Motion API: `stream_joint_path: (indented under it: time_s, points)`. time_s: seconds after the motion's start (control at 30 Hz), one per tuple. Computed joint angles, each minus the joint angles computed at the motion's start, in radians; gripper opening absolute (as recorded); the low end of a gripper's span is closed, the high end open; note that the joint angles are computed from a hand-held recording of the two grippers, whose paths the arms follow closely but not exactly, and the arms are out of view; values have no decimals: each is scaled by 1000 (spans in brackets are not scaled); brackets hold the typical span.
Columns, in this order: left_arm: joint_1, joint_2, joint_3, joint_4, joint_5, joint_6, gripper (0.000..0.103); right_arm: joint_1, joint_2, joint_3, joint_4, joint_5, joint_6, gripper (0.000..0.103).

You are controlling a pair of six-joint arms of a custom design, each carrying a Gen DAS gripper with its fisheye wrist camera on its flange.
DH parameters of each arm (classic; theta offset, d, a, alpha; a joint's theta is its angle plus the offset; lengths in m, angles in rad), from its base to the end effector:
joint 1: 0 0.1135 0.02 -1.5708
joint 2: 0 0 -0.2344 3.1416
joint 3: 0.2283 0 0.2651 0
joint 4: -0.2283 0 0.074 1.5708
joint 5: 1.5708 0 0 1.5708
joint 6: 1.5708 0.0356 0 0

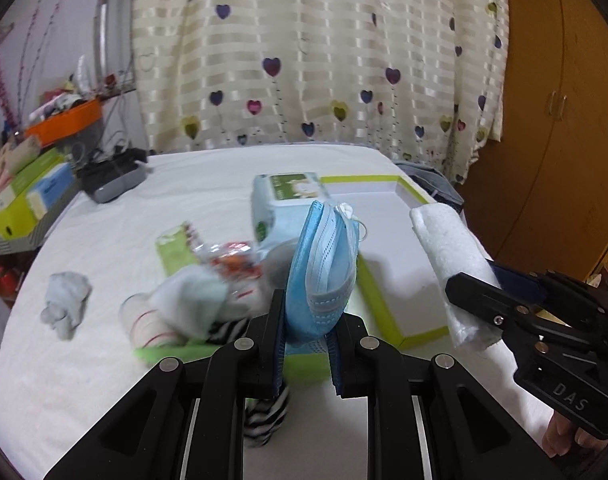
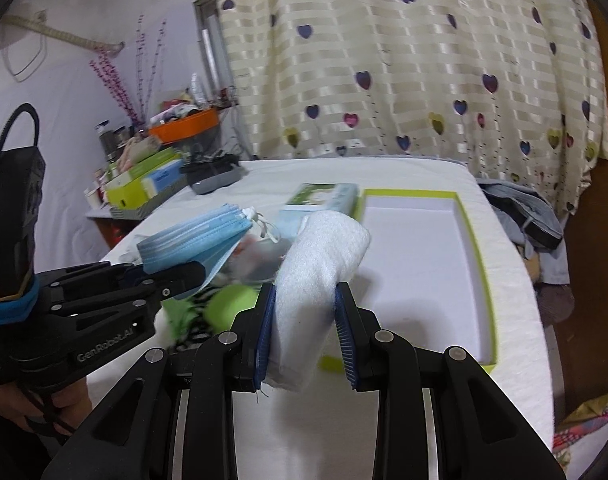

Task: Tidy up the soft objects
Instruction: 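Carry blue mask in left tool while right tool carries towel to box, then open left tool over box releasing mask while right tool releases towel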

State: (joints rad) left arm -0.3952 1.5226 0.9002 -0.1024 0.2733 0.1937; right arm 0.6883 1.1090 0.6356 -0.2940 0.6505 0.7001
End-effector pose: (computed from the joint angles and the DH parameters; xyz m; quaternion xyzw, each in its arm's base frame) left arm 0.3051 -0.1377 0.1740 0.3157 0.8483 -0.1645 0.3921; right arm 0.2040 0.1399 0.1880 0.1301 0.8714 0.0110 0.4729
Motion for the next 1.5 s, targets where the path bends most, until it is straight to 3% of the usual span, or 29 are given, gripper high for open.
stream_joint_path:
  time_s: [0.27, 0.57, 1.23, 1.5]
  points:
    - [-112, 170, 159, -27, -46, -31, 17, -213, -73, -69, 5, -131, -84, 30]
    - [-174, 345, 327, -89, -62, -41, 17, -384, -8, -74, 41, -255, -154, 31]
    - [-231, 506, 471, -144, -25, -14, 18, -463, 63, -71, 38, -300, -175, 34]
    - [-235, 481, 449, -140, 29, 3, 30, -452, 18, -81, -11, -256, -160, 41]
